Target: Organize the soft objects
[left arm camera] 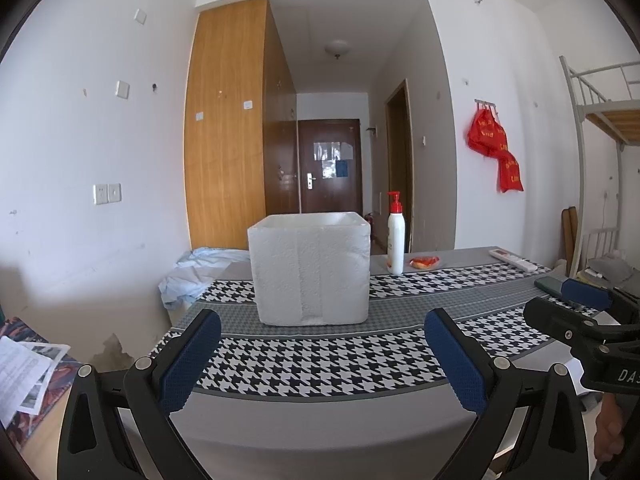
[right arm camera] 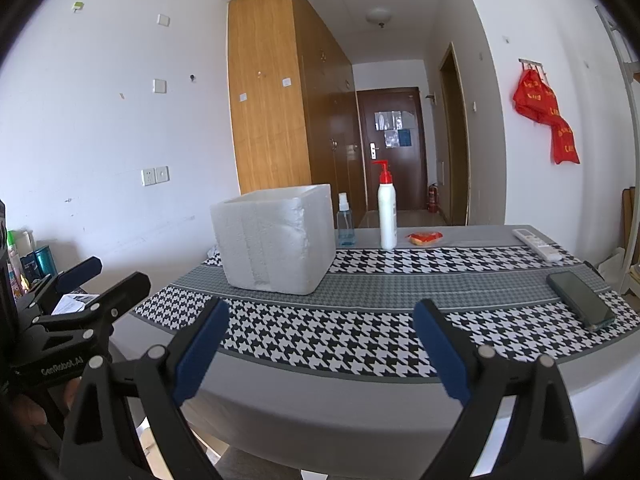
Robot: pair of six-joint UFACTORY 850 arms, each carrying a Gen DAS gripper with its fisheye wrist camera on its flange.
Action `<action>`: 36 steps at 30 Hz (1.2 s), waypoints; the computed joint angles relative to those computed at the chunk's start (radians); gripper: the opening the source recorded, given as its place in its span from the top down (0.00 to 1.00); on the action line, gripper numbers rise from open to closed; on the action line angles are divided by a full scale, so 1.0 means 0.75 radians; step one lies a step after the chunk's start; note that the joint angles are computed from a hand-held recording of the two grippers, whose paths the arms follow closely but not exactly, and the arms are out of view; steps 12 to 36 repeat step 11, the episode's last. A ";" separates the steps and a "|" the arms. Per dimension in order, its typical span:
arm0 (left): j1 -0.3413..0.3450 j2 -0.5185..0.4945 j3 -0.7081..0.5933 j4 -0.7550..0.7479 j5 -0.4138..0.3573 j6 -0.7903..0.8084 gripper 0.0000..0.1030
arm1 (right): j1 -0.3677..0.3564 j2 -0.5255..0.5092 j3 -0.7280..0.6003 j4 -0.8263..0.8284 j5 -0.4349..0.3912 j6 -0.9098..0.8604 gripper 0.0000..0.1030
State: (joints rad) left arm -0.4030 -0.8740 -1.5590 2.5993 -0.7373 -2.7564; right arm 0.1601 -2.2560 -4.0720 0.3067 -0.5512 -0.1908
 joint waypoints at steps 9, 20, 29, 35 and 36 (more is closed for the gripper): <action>-0.001 -0.002 0.000 0.005 -0.001 0.000 0.01 | -0.003 0.001 0.002 0.014 -0.004 -0.008 0.07; -0.001 -0.001 0.002 0.011 0.000 0.001 0.01 | -0.003 0.001 0.002 0.014 -0.005 -0.008 0.07; -0.001 -0.001 0.002 0.011 0.000 0.001 0.01 | -0.003 0.001 0.002 0.014 -0.005 -0.008 0.07; -0.001 -0.001 0.002 0.011 0.000 0.001 0.01 | -0.003 0.001 0.002 0.014 -0.005 -0.008 0.07; -0.001 -0.001 0.002 0.011 0.000 0.001 0.01 | -0.003 0.001 0.002 0.014 -0.005 -0.008 0.07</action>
